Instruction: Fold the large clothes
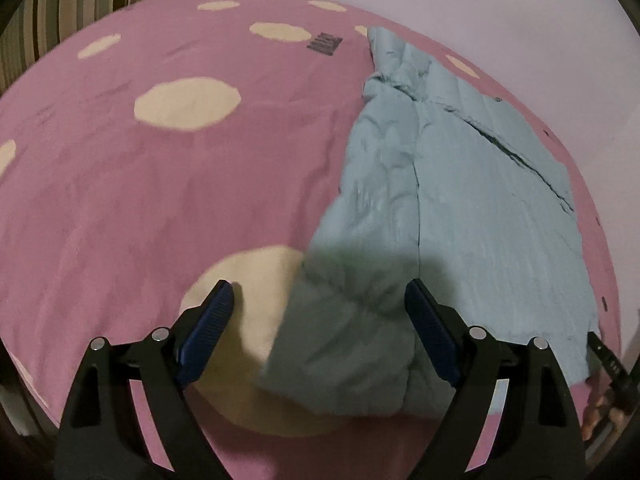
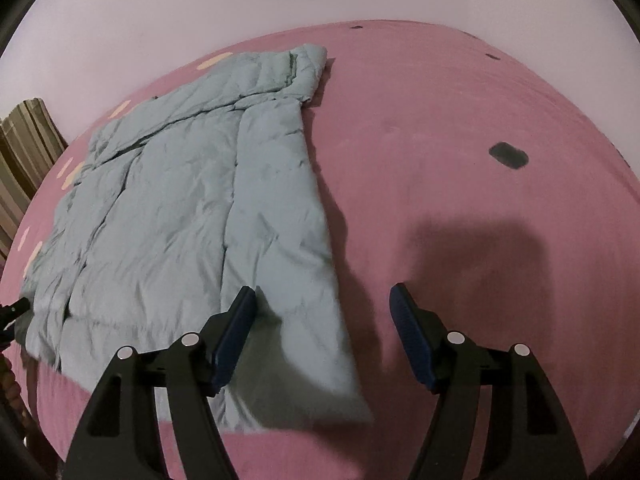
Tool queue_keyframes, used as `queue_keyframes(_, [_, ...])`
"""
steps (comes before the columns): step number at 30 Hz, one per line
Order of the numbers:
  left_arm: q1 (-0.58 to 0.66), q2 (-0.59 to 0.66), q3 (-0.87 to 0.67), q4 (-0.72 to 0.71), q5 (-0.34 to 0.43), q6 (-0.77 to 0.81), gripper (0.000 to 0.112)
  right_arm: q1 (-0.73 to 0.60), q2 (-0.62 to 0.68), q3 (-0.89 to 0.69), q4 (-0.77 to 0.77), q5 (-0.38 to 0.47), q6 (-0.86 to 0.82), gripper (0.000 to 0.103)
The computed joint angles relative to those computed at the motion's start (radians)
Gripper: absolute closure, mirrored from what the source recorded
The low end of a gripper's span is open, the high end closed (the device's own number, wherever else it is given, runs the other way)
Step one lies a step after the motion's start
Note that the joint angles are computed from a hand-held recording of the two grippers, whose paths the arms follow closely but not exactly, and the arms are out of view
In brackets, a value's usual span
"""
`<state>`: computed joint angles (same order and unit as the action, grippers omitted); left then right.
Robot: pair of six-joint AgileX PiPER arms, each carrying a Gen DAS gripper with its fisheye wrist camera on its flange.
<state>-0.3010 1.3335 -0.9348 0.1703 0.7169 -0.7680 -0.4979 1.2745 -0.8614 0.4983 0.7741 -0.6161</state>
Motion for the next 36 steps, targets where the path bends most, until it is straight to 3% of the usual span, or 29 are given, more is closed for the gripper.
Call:
queue_keyframes(2, [-0.009, -0.005, 0.007, 0.009, -0.009, -0.012, 0.035, -0.006, -0.025, 0.023, 0.015, 0.009, -0.019, 0.037])
queue_keyframes(7, [0.004, -0.025, 0.016, -0.092, -0.032, 0.085, 0.069, -0.02, -0.059, 0.057, 0.05, 0.039, -0.066, 0.064])
queue_keyframes(9, [-0.002, -0.031, 0.018, -0.11, -0.036, 0.104, 0.087, -0.029, -0.071, 0.066, 0.069, 0.054, -0.081, 0.078])
queue_keyframes(12, [-0.021, -0.04, 0.018, -0.098, -0.042, 0.094, 0.102, -0.044, -0.09, 0.074, 0.097, 0.072, -0.102, 0.088])
queue_keyframes(18, [-0.063, -0.115, 0.018, -0.029, -0.032, 0.015, 0.107, -0.09, -0.147, 0.067, 0.152, 0.13, -0.13, 0.095])
queue_keyframes(24, [-0.001, -0.116, -0.112, -0.106, 0.008, 0.083, 0.108, -0.134, -0.143, -0.056, 0.246, 0.236, -0.128, 0.096])
queue_keyframes(30, [0.051, 0.036, -0.349, -0.114, 0.026, 0.141, 0.108, -0.053, -0.018, -0.238, 0.277, 0.195, -0.037, 0.096])
queue_keyframes(36, [0.087, 0.303, -0.691, -0.105, 0.078, 0.182, 0.108, 0.049, 0.201, -0.496, 0.266, 0.141, 0.117, 0.096])
